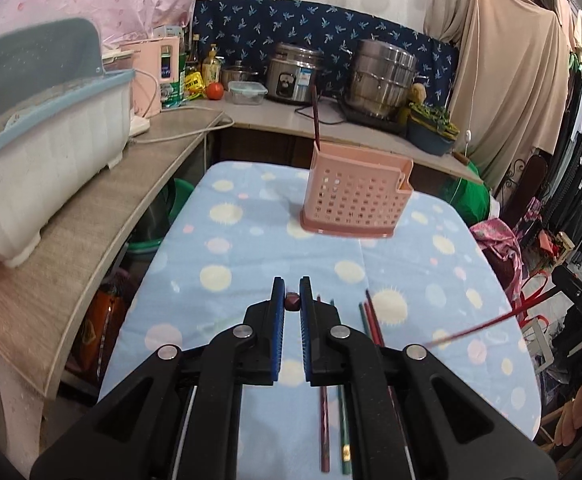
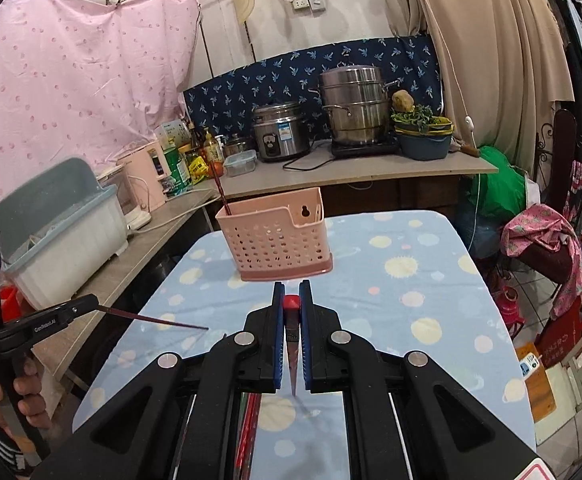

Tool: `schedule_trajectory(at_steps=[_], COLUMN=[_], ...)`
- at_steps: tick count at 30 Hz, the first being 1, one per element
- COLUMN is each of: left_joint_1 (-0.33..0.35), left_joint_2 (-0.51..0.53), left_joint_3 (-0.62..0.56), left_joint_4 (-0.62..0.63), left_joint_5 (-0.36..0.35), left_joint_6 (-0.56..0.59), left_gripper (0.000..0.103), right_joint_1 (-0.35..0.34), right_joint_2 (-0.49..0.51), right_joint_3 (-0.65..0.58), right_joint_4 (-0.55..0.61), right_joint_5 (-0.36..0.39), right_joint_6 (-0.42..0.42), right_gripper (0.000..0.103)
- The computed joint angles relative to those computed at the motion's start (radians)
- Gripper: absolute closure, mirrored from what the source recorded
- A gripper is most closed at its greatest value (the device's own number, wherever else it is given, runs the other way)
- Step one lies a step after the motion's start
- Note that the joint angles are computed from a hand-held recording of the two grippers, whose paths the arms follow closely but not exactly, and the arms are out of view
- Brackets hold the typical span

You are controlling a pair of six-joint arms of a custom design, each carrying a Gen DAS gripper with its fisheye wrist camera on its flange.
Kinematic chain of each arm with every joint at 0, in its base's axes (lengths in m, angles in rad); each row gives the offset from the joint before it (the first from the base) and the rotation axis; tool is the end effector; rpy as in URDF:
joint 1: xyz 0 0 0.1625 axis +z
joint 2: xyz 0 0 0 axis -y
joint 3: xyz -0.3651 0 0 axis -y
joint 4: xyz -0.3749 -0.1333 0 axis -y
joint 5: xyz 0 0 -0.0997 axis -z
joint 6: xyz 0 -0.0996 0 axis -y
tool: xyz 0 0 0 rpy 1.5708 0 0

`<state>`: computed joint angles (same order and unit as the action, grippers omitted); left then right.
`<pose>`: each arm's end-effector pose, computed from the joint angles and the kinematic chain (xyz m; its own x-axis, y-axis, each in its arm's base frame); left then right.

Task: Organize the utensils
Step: 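Lift both held chopsticks and carry them above the pink basket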

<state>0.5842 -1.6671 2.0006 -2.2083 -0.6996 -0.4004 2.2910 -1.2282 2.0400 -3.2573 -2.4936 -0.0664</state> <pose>-0.2460 -0.4138 0.3718 -0.8132 0.1732 -0.5556 0.5201 0.6447 -0.5602 0.3642 -0.3333 0.2723 -0.8273 0.0297 0.5610 -0.4789 0.4850 -0.7317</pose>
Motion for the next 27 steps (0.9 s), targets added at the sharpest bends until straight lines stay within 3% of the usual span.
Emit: schedule_trajectory(at_steps=[6,12,15,24,27], left_joint_1=[0.027,0.037,0.030,0.068,0.096], left_joint_2=[0.123,0.259,0.343,0.608,0.676], left_joint_3=[-0.134,-0.311,-0.404,-0.695,-0.778], left_joint_4=[-0.100,-0.197,-0.301,-0.618,-0.622], left_joint_5=[-0.009,-0.027,-0.001,-0.014,-0.039], left_joint_6=[0.120,0.249,0.349,0.613,0.625], left_gripper=[0.096,0.096,0.096,0.096,0.096], right_joint_1=[-0.043,-0.072,-0.085,-0.138,-0.163], right_joint_2=[0.029,0.102,0.160,0.349,0.399], right_joint_3=[-0.122,-0.287,-0.404,-0.745,-0.824], right_joint_4=[0.022,-0.019,-0.035,-0.079,-0.065], right_joint_5=[0.068,0.138,0.171,0.269,0.300], right_joint_6=[-0.058,-0.174,-0.223,-0.319,-0.317], right_gripper=[0.096,0.096,0.096,0.096,0.096])
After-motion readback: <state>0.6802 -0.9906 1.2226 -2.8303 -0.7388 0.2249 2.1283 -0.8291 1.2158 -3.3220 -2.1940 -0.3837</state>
